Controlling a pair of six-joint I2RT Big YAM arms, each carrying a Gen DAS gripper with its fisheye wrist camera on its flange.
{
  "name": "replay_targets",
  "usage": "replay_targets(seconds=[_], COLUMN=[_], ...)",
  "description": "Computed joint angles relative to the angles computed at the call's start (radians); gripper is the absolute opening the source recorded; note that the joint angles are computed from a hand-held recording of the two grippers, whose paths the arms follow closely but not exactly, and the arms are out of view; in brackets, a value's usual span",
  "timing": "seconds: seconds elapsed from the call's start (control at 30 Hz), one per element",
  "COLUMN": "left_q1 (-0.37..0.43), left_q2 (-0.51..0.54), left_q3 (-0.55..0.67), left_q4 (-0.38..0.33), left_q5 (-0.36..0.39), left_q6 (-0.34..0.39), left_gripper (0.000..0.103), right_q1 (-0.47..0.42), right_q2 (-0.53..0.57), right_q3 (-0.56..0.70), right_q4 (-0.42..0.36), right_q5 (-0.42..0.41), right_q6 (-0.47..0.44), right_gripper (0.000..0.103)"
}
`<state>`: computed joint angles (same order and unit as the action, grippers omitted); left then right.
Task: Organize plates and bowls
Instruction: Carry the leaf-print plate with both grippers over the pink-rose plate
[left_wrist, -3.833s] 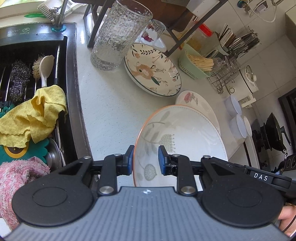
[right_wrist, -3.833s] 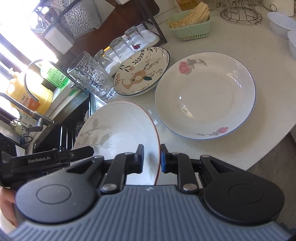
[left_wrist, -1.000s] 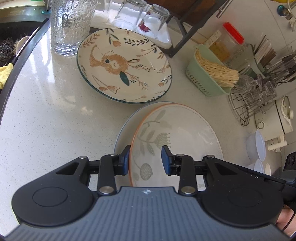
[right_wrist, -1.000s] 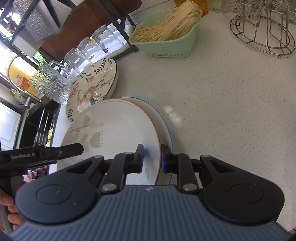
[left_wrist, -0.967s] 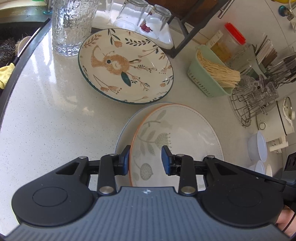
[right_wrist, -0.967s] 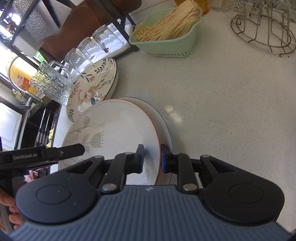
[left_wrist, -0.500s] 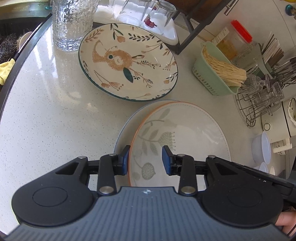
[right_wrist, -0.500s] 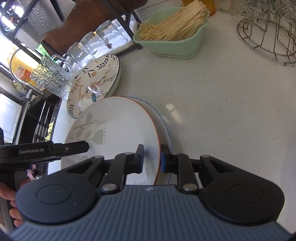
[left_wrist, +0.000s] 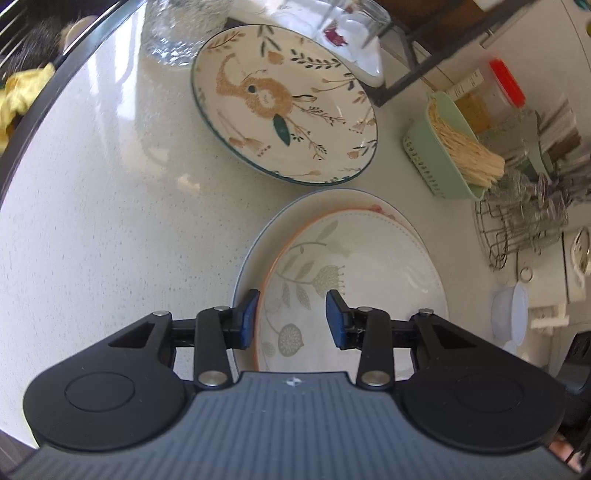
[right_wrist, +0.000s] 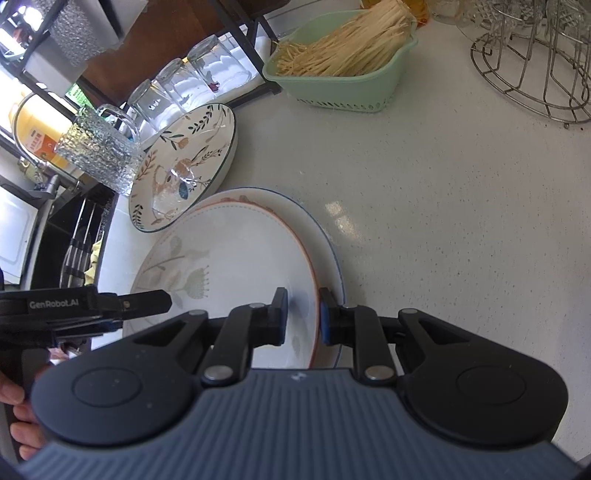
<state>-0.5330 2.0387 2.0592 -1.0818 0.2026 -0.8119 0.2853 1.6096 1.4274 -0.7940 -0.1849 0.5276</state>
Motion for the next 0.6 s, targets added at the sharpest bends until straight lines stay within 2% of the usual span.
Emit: replay_targets(seconds=[0.23,0.43,0.6], left_q1=[0.005,0.0,-0.005], left_q2=[-0.007,0.012,0.024], left_q3=[-0.009,0.025,0.045], left_q4=[0.024,0.018,-0.005], left_q5=[0.003,-0.013,-0.024], left_q6=[-0.063,-0.087,-0.078], left_gripper=[0.046,0.056,0.06], right_q1=[-0.01,-0.021,-0.028], right_q2=[0.017,0.023,0.015], right_q3=[0.016,0.028,0.023], right_q4=[0.0,-0.01,-0.014], right_q5=[-0.03,-0.059,-0.07], right_q6=[-0.003,-0.024,-0.037], right_gripper=[0.021,0.021,0.021])
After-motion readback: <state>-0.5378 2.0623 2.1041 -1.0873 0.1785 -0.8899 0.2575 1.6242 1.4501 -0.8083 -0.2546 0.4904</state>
